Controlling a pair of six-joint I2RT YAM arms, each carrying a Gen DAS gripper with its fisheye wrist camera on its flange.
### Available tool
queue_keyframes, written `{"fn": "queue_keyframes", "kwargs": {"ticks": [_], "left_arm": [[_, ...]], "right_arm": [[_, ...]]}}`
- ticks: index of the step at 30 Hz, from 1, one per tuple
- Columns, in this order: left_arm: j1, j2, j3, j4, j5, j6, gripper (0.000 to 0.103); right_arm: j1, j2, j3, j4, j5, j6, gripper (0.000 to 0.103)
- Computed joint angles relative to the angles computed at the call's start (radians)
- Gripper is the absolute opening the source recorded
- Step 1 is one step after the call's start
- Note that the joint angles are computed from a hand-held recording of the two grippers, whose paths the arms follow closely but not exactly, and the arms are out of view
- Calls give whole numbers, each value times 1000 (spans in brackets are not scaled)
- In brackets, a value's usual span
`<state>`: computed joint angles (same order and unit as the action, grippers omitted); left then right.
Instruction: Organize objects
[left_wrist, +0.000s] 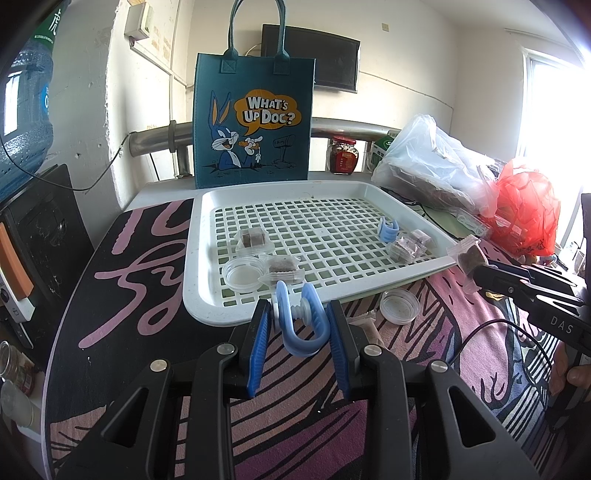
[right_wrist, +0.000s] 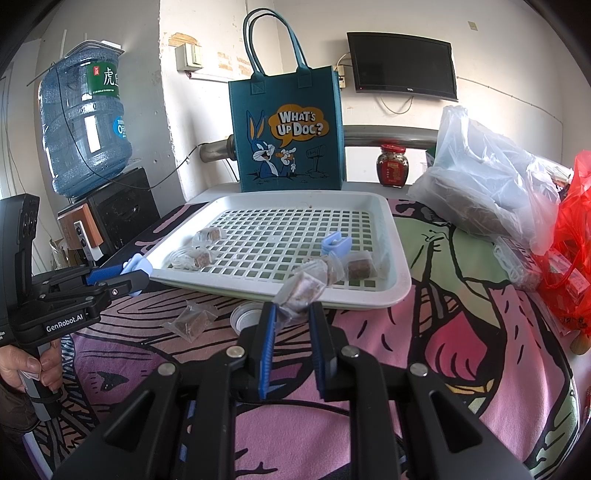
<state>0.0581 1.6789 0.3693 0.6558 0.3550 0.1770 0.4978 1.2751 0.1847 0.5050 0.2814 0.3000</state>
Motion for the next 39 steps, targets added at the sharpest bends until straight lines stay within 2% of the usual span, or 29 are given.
{"fn": "queue_keyframes", "kwargs": {"ticks": [10,15,21,26,29,33,39], "left_arm": [[-4,3,5,-9,-7,2,30],[8,-1,19,-42,1,12,30],[79,-90,79,-168,62,32,30],[130,-47,296,-348,105,10,30],[112,47,432,-420,75,-12,30],[54,194,599,-506,37,-72,30],[-72,337,730,-555,-32,-104,30]], "right_arm": [[-2,4,-2,2,-5,5,18],[-50,6,-3,0,-68,23,18],[-141,-129,15,-123,-173,22,18],[-258,-209,117,-249,-289,-33,18],[-323,-145,209,-276,-375,-51,18],[-387,59,369,-313,-460,-46,18],[-390,332,577,-398,-380,-47,18]]}}
